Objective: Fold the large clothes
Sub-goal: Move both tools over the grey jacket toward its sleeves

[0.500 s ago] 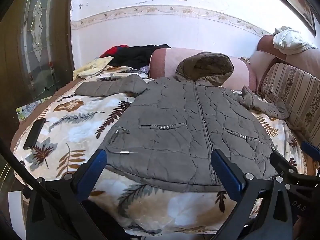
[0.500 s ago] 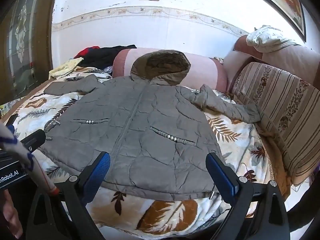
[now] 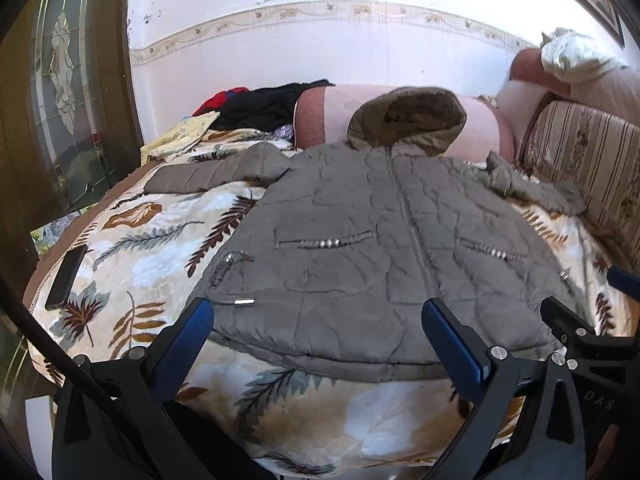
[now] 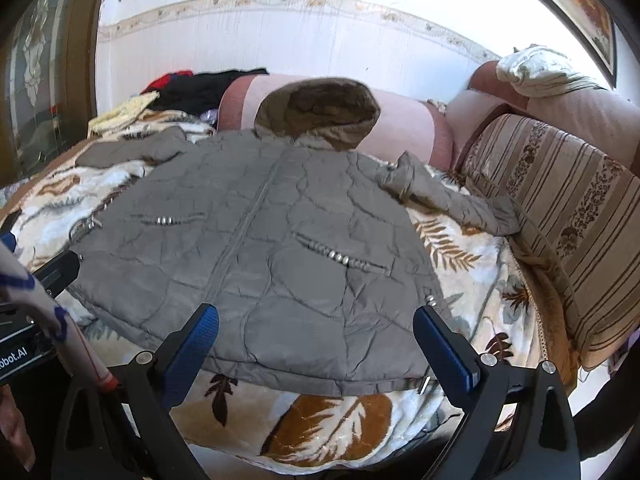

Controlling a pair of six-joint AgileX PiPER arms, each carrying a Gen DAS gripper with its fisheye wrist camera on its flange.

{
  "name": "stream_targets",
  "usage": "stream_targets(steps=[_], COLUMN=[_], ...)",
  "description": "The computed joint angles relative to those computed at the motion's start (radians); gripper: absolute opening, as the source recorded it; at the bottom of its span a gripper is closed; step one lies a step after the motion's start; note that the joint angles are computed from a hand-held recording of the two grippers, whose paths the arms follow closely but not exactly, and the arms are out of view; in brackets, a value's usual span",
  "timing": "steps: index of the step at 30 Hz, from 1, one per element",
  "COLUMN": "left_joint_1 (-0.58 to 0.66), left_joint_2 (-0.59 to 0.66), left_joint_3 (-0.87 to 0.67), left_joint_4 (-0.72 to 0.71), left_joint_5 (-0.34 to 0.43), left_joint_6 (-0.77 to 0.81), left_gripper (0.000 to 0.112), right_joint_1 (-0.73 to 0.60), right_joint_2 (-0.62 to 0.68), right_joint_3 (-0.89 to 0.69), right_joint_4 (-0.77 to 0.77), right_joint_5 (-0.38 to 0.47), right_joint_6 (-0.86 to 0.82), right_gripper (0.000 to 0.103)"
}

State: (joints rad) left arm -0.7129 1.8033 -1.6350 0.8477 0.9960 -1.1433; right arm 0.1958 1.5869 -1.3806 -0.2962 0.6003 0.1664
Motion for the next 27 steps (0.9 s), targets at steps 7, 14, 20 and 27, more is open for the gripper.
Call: stream_targets(steps=[7, 14, 20, 27], left_joint_1=[0.041, 0.051, 0.065, 0.078], left_joint_2=[0.014, 0.042, 0.055, 0.072], left_joint_3=[0.025, 0.014, 0.014, 0.004], left_joint_4=[-0.038, -0.060, -0.076, -0.095], left_joint_5=[-0.041, -0.061, -0.065, -0.071], left_joint_6=[-0.008, 0.020, 0.023, 0.035], left_gripper=[0.103, 0.103, 0.103, 0.103], right_joint_1=[0.023, 0.023, 0.031, 0.023], right_joint_2=[0.026, 0.073, 0.115, 0.133], right_joint_3=[0.040, -0.008, -0.033, -0.058], right_joint_4=[-0.071, -0.088, -0.127, -0.069], right_joint_5=[-0.091, -0.027, 0.003, 0.022], right_joint_6=[0.088, 0.066, 0.050, 0.025], right_gripper=[0.100, 0.100, 0.100, 0.100])
